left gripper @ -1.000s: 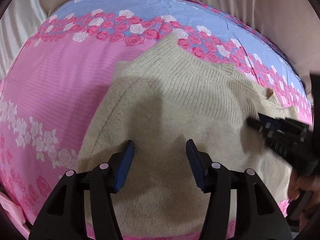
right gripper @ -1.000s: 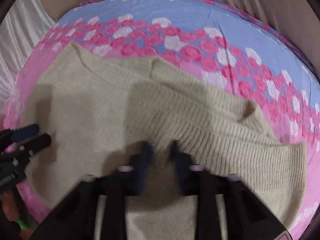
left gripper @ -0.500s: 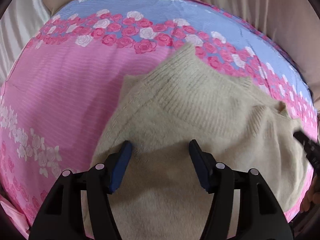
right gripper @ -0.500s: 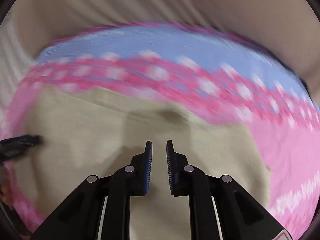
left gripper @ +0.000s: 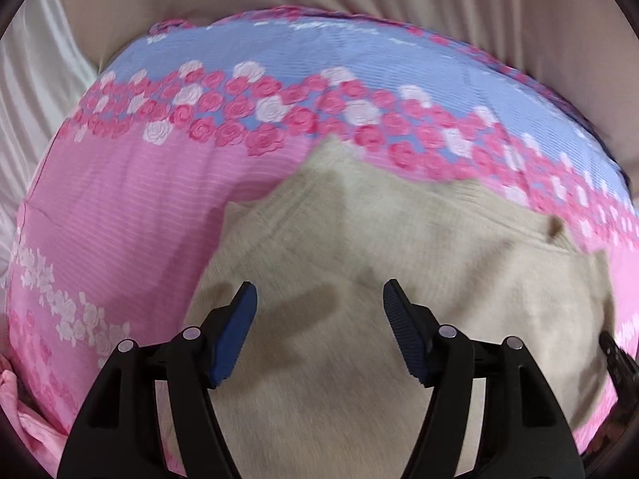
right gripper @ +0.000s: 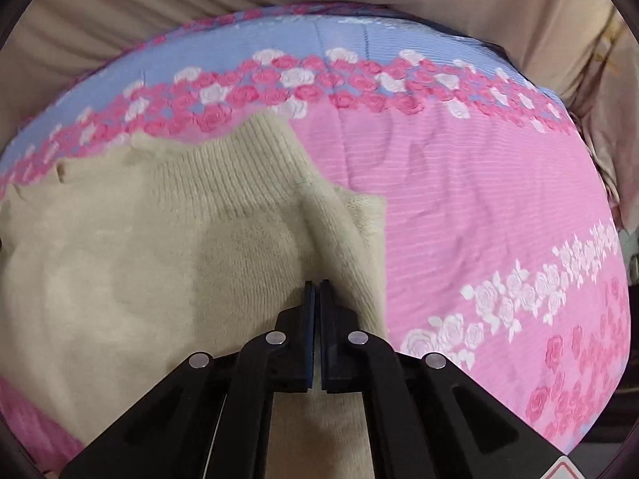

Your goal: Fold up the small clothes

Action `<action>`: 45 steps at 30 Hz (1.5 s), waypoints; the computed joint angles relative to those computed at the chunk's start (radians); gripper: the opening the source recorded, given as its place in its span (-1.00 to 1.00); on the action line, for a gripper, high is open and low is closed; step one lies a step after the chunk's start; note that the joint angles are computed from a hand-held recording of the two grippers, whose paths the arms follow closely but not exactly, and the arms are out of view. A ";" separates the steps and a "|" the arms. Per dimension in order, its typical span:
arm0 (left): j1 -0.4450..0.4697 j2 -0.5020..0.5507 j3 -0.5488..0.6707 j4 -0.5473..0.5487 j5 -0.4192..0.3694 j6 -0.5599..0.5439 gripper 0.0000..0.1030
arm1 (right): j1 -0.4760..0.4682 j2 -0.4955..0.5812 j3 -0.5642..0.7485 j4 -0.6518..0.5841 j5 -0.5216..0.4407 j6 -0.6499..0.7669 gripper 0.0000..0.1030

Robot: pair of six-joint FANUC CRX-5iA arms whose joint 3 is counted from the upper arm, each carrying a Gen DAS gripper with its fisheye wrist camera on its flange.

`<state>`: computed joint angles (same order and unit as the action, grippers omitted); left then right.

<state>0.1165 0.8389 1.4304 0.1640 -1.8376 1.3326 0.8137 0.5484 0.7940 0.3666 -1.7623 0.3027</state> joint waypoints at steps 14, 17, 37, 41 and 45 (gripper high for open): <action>0.003 -0.294 -0.444 0.001 0.142 -0.089 0.34 | 0.078 -0.078 -0.063 0.015 0.034 -0.171 -0.44; 0.025 -0.323 -0.499 0.021 0.148 -0.083 0.36 | 0.088 -0.109 -0.109 0.011 0.033 -0.192 -0.35; 0.175 -0.234 -0.602 0.233 0.243 0.068 0.39 | -0.040 -0.312 -0.445 -0.190 0.494 -0.278 -0.27; 0.178 -0.168 -0.509 0.336 0.149 0.117 -0.72 | -0.037 -0.322 -0.425 -0.156 0.489 -0.287 -0.66; 0.190 -0.185 -0.514 0.497 0.154 0.124 -0.74 | -0.011 -0.357 -0.402 -0.047 0.447 -0.293 -0.79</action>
